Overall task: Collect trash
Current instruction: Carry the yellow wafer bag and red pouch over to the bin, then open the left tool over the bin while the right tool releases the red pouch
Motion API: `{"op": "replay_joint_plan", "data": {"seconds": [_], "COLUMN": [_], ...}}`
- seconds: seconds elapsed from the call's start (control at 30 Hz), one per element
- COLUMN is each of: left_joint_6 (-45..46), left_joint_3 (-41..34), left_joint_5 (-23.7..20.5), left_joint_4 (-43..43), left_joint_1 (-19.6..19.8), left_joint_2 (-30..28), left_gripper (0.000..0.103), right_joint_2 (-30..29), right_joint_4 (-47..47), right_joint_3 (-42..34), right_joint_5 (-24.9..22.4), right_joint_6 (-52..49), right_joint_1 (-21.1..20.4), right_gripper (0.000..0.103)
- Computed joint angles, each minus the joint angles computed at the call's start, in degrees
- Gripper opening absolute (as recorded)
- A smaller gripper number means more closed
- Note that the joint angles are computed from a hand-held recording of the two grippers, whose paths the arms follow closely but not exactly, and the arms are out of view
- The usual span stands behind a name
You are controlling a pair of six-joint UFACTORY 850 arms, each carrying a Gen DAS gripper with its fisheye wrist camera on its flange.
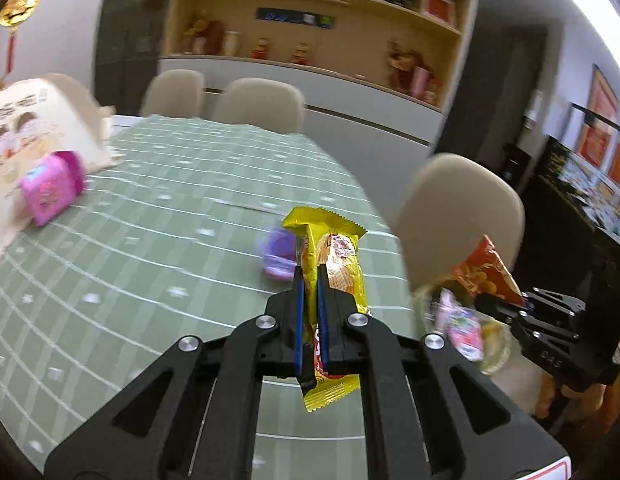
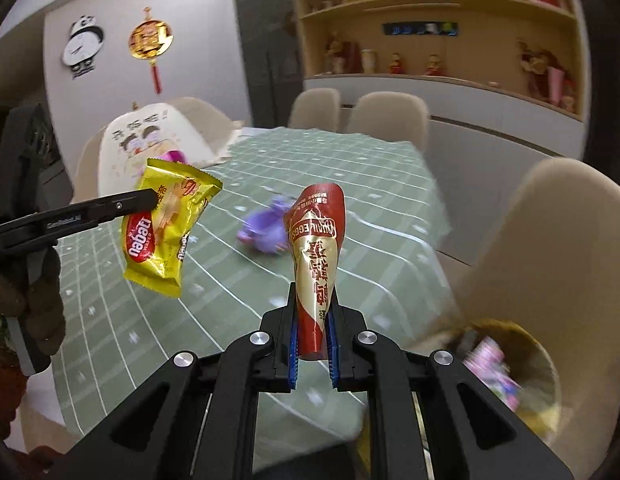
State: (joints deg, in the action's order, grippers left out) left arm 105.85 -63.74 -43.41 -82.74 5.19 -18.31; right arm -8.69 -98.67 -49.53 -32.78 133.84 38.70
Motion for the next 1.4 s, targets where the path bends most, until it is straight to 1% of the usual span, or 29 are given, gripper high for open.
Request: {"op": "replay_joint_plan", "data": {"seconds": [0.13, 0.23, 0.4, 0.5, 0.7, 0.97, 1.0, 1.03, 1.07, 1.1, 1.13, 1.2, 1.3, 1.37, 1.4], "left_joint_6": [1.18, 0.44, -0.47, -1.29, -5.82, -7.51, -7.76, -8.82, -10.04, -11.01, -11.16, -11.73, -12.32, -9.27, -6.73], "left_joint_3": [4.01, 5.2, 5.96, 5.33, 1.79, -2.29, -2.74, -3.48, -4.36, -5.04, -5.24, -5.47, -5.36, -3.95, -2.84], "left_joint_5": [-1.67, -2.82, -0.43, 1.56, 4.47, 5.88, 6.1, 6.29, 6.37, 6.22, 6.22, 6.57, 5.09, 5.9, 6.65], "left_joint_4": [1.24, 2.73, 2.52, 2.02, 4.47, 4.16, 4.42, 5.52, 6.83, 8.04, 8.37, 8.8, 8.24, 5.66, 3.59], "left_joint_1": [-4.43, -8.08, -14.38, -17.97, -22.89, -27.27, -27.64, -28.01, -28.27, -28.41, -28.42, -28.18, -26.74, -25.92, -25.52], "left_joint_2": [2.06, 2.03, 0.56, -1.42, -6.62, -12.28, -12.93, -13.8, -14.65, -15.42, -15.67, -15.69, -14.32, -12.33, -11.02], "left_gripper": [0.005, 0.005, 0.005, 0.005, 0.005, 0.006, 0.009, 0.016, 0.026, 0.03, 0.033, 0.034, 0.042, 0.049, 0.05], "right_joint_2": [5.3, 8.49, 11.72, 12.92, 13.18, 11.71, 11.68, 11.47, 11.22, 10.7, 10.39, 9.33, 7.73, 6.26, 5.2], "right_joint_4": [3.88, 5.88, 7.36, 6.41, 1.33, -4.4, -5.09, -5.92, -6.8, -7.84, -8.63, -10.68, -14.96, -18.78, -20.97], "right_joint_3": [6.76, 11.0, 16.22, 18.34, 21.78, 24.05, 24.34, 24.45, 24.49, 24.26, 24.15, 23.52, 22.35, 21.15, 20.19], "right_joint_5": [-4.71, -6.48, -6.92, -6.52, -2.37, 1.68, 2.11, 2.56, 2.94, 3.34, 3.61, 4.22, 5.51, 6.61, 7.28], "right_joint_6": [1.45, 3.3, 6.1, 7.99, 14.03, 21.23, 22.02, 22.92, 23.8, 24.6, 25.07, 26.18, 29.02, 31.63, 33.2], "right_joint_1": [1.26, 1.2, -0.34, -1.72, -5.91, -10.4, -10.83, -11.25, -11.57, -12.01, -12.3, -12.63, -13.42, -14.38, -14.91], "right_gripper": [0.013, 0.013, 0.013, 0.013, 0.013, 0.013, 0.013, 0.013, 0.013, 0.013, 0.013, 0.013, 0.013, 0.013, 0.013]}}
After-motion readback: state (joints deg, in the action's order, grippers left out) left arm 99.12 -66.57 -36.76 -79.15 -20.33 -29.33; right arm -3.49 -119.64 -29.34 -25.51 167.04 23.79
